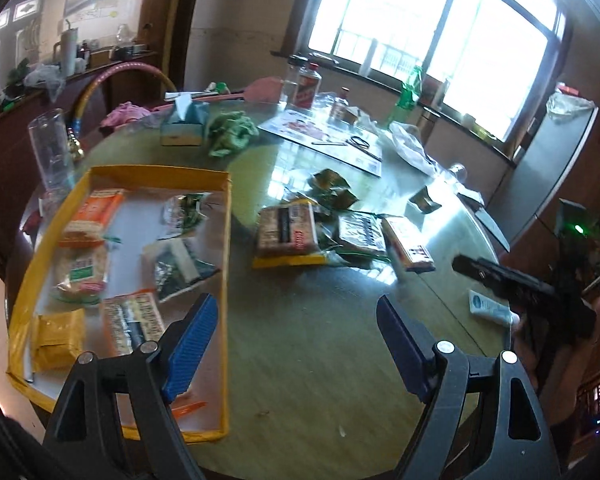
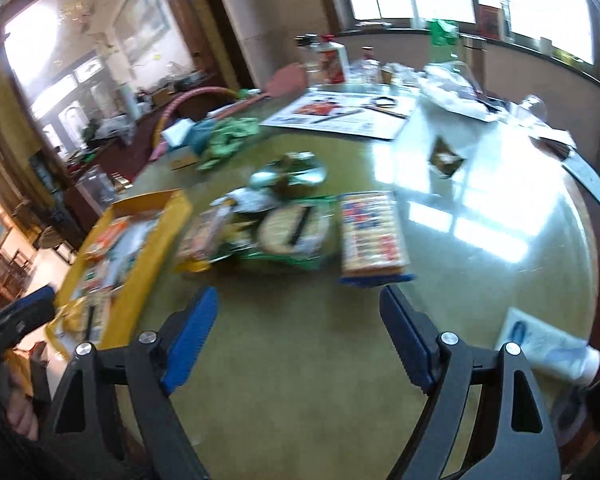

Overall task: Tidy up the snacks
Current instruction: 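Grasp the blue-white cracker pack with the right tool while the left tool grasps the brown cracker pack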

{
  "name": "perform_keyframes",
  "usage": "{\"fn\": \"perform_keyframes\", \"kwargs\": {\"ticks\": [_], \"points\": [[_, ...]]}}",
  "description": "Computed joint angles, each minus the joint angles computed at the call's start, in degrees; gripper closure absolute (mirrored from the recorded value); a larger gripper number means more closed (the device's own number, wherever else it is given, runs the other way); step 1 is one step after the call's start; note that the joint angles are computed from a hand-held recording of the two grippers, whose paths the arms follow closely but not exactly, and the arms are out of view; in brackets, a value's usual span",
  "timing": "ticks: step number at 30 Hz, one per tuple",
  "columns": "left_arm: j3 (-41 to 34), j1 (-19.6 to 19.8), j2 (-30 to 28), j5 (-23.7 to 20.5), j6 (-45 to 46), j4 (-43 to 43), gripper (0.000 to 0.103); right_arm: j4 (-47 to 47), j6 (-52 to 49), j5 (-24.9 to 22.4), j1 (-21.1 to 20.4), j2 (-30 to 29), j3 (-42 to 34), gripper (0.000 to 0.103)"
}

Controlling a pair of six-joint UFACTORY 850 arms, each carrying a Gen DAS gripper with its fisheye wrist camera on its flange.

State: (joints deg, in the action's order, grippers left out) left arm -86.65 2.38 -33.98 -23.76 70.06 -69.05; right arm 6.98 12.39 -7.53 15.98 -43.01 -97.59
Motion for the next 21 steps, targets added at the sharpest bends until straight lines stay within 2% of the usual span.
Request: {"fn": "perform_keyframes", "kwargs": {"ticks": [4, 8, 14, 18, 21], "points": [[-0.8, -0.4, -0.8, 0.0, -2.0, 1.8, 0.021, -6.9, 6.2, -4.5, -1.7, -3.9, -5.5, 0.02], [-1.5, -0.5, -1.4, -0.4, -3.5, 3.0, 0.021, -5.7, 5.2, -8.5, -2.6, -8.2, -11.6, 0.02], [-3.1, -0.7, -2.8, -1.1, -6.4, 5.7, 0.021, -11.2, 10.7, -14.4, -2.3, -14.3, -21.0, 0.02], [-4.0, -0.7, -3.5, -1.9, -7.7, 7.1, 0.021, -15.9, 14.8, -20.6, -1.9, -19.9, -30.1, 0.026], [-4.9, -0.7, -4.2, -2.5, -8.8, 8.1, 0.021, -14.2, 13.1, -25.3, -2.0, -24.4, -37.8, 0.033]]}}
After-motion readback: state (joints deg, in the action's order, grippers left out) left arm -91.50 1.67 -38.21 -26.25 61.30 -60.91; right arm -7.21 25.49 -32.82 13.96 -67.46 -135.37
